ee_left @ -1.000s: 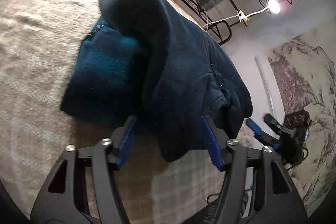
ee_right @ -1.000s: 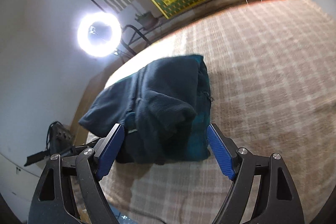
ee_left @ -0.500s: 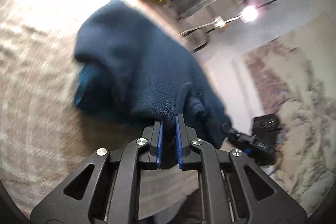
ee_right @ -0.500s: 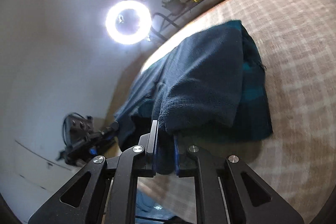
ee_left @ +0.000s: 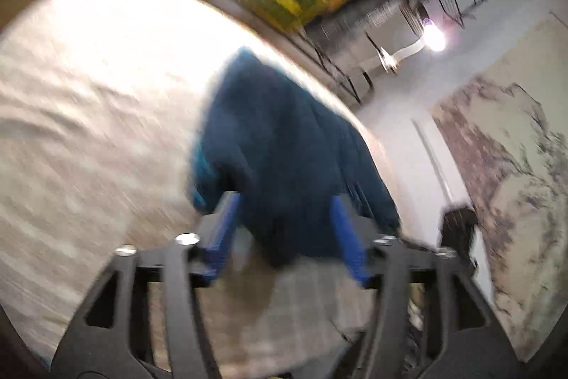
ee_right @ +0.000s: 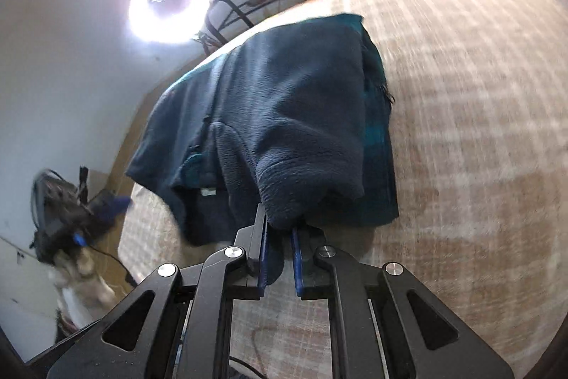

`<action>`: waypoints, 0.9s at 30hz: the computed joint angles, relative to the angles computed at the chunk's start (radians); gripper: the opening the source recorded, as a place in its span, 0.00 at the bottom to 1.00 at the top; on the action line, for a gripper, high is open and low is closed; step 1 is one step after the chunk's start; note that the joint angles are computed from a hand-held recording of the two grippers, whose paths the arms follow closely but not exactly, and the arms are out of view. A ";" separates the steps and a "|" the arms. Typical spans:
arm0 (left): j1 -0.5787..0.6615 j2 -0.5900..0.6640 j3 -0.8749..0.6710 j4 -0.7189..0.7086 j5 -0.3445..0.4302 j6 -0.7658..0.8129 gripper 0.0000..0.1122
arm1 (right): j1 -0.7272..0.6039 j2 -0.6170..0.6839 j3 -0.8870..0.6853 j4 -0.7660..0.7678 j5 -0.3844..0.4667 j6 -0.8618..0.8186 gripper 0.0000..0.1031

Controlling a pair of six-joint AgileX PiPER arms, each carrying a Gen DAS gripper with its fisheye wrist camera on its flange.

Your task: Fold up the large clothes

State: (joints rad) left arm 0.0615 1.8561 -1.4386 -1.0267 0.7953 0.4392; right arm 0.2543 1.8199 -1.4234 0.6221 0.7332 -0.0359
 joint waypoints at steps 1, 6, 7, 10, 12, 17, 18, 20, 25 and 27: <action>0.016 0.017 -0.035 0.031 -0.020 -0.049 0.60 | 0.008 -0.005 -0.003 -0.025 0.002 0.011 0.09; 0.071 0.268 -0.308 0.074 0.096 -0.198 0.59 | 0.013 0.013 -0.019 -0.011 0.002 0.029 0.09; 0.080 0.330 -0.355 0.003 0.153 -0.184 0.52 | 0.012 0.023 -0.019 0.000 -0.006 0.019 0.09; 0.070 0.374 -0.366 -0.092 0.212 -0.115 0.03 | -0.003 0.029 -0.027 0.039 0.001 -0.009 0.09; 0.070 0.370 -0.323 -0.173 0.238 -0.050 0.04 | -0.018 0.004 -0.015 0.078 0.012 -0.035 0.09; 0.042 0.354 -0.207 -0.111 0.168 -0.015 0.04 | -0.030 -0.028 0.041 0.133 -0.008 -0.101 0.09; 0.041 0.358 -0.214 -0.107 0.164 -0.021 0.04 | -0.020 -0.018 0.045 0.103 -0.014 -0.078 0.09; 0.024 0.336 -0.243 0.000 0.123 -0.055 0.04 | -0.001 0.022 0.029 0.024 -0.005 -0.017 0.09; 0.038 0.292 -0.319 0.120 0.182 -0.092 0.09 | -0.036 0.010 0.052 0.128 0.023 -0.132 0.16; 0.051 0.293 -0.361 0.117 0.209 -0.100 0.29 | -0.058 -0.041 0.066 0.130 0.055 -0.187 0.16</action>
State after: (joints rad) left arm 0.1126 2.1489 -1.7999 -0.9097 1.0043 0.3394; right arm 0.1964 1.7793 -1.3571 0.7525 0.7885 -0.2225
